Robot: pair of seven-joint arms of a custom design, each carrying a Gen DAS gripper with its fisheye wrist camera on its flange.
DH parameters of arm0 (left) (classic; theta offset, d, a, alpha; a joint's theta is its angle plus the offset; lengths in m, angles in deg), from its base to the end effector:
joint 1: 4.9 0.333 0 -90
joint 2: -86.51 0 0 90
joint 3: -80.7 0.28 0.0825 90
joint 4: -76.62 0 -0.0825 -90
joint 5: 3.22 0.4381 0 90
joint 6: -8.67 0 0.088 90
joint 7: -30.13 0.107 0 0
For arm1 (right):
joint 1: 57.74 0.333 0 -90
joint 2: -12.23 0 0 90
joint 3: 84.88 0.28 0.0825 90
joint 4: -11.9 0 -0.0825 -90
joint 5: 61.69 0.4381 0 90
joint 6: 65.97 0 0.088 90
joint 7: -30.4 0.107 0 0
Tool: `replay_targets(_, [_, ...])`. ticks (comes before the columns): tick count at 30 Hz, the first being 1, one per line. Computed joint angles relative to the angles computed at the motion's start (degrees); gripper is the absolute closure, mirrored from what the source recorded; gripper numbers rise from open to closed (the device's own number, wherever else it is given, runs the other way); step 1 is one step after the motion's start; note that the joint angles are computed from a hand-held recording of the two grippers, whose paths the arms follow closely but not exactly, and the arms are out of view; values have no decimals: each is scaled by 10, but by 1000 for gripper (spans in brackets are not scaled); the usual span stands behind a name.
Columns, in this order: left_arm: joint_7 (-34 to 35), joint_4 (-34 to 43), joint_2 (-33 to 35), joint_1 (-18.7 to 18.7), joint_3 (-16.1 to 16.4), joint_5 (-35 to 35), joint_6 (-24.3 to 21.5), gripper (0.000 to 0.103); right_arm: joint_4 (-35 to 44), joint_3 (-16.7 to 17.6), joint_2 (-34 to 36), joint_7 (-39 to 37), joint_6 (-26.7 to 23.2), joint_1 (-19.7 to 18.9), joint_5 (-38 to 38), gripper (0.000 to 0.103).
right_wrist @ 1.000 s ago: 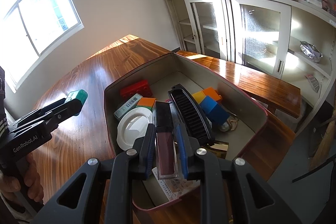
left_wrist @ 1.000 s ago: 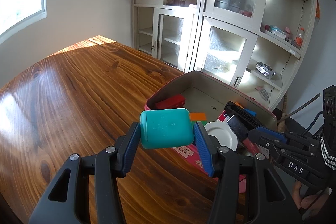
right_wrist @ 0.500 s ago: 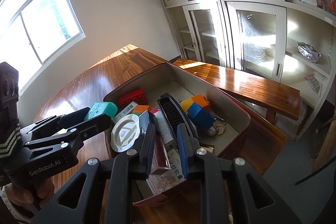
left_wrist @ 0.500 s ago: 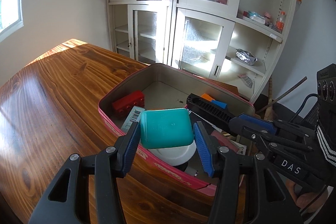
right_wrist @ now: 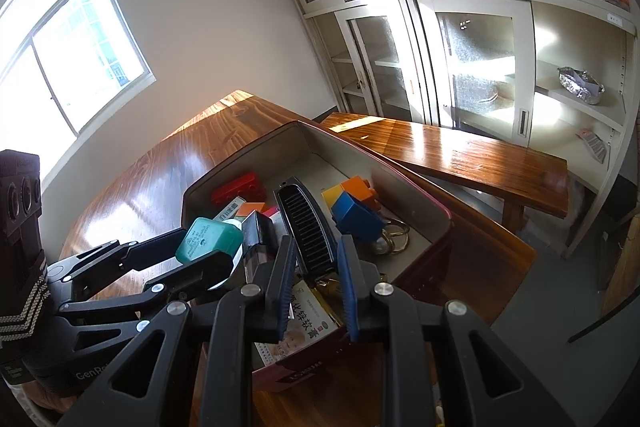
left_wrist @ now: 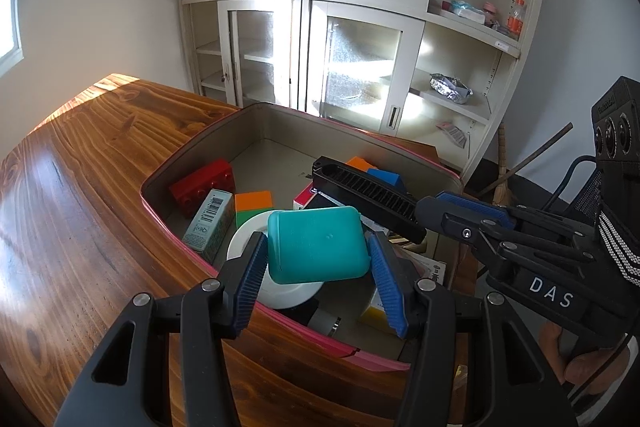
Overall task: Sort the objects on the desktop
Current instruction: 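Lower soap box and lipgloss into the tin and open both tools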
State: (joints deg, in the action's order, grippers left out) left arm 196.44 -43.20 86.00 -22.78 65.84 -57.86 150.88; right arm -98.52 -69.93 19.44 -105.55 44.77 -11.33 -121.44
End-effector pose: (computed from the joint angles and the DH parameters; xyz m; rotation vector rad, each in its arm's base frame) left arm 0.5268 -0.3350 0.4052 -0.4674 2.8092 -1.1999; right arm 0.3584 0.5260 0.3846 -0.8721 2.1864 -0.8003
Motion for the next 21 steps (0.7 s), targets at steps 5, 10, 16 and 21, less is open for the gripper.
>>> replay_targets(5, [1,-4,-2,0,1,5,-4,47,-5,0,-3,4,2,0,0,79])
replay_targets(10, [-13,-3,3,0,0,22,-5,47,-4,2,-2,4,-2,1,0,78])
replay_targets(16, [-15,-5,1,0,0,21,-3,47,6,3,2,-2,-20,6,3,69])
replay_targets(21, [-17,-8,0,1,0,22,-3,47,10,3,4,-3,-27,8,3,62])
